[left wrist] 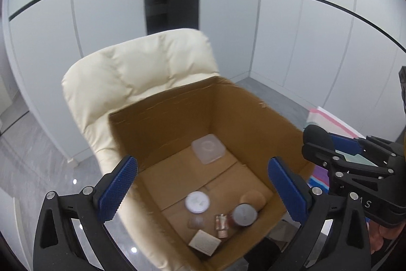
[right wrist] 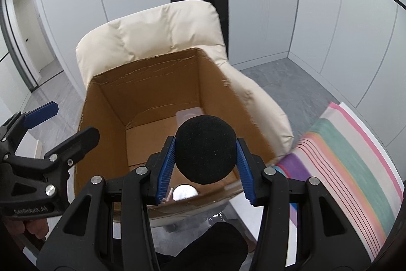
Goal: Organize objects
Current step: 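Open the left tool over the box while the right tool releases the black lid inside, then withdraw both tools from the box back over the striped rug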
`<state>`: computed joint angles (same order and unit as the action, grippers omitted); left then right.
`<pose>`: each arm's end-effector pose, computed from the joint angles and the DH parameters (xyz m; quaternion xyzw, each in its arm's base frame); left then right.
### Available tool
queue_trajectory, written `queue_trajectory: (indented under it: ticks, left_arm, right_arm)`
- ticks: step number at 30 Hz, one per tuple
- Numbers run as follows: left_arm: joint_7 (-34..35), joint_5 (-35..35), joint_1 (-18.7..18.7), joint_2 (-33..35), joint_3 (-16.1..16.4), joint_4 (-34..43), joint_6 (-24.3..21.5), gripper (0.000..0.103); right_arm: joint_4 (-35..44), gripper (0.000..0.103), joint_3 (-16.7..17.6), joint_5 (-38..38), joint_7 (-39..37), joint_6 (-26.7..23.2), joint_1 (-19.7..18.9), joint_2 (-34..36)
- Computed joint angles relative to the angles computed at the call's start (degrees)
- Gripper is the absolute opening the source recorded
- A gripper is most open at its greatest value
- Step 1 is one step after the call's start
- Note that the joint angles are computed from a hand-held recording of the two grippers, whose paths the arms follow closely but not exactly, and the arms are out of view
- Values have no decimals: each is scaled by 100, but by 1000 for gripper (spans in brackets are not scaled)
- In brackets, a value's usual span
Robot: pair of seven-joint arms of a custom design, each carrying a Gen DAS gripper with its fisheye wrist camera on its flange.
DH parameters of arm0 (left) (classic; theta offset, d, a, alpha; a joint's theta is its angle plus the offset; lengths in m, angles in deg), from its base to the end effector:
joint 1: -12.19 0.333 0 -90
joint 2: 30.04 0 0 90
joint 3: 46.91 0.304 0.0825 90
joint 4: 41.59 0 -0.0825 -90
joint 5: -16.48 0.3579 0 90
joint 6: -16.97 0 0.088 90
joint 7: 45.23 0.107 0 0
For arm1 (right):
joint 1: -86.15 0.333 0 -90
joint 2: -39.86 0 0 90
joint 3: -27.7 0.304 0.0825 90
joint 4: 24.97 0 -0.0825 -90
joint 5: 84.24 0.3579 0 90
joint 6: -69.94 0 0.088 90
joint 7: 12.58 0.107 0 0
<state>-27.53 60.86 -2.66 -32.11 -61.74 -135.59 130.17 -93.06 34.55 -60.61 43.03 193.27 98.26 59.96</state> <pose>0.5017 -0.2381 0.6603 -0.7985 0.4411 -0.2079 0.3530 0.6339 0.2162 0.6524 -0.8609 0.3534 -0.1053 0.3506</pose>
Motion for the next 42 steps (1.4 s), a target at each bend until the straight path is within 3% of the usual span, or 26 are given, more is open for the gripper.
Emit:
queue_trajectory:
  ticks: [14, 17, 21, 24, 30, 36, 42]
  left_arm:
    - [-334, -412, 396, -1034, -137, -1038, -265, 103]
    - [-348, -435, 481, -1130, -200, -1130, -340, 103]
    - [-336, -492, 554, -1182, -226, -1199, -360, 103]
    - [-352, -482, 592, -1185, -250, -1202, -365, 103]
    - [-347, -485, 602, -1107, -271, -1135, -362, 103]
    - [-368, -435, 545, -855, -266, -883, -340, 103]
    - [-243, -378, 389, -414, -206, -459, -303, 103]
  right_arm:
    - [-62, 51, 148, -119, 83, -89, 384, -4]
    - [-24, 58, 149, -103, 190, -186, 426, 15]
    - [-151, 81, 137, -163, 264, -55, 499, -47]
    - [-242, 92, 128, -174, 312, 36, 510, -103]
    - [-327, 102, 75, -294, 462, 298, 511, -147]
    - [-382, 103, 23, -348, 469, 476, 409, -175]
    - [-21, 103, -46, -299, 717, 311, 207, 54]
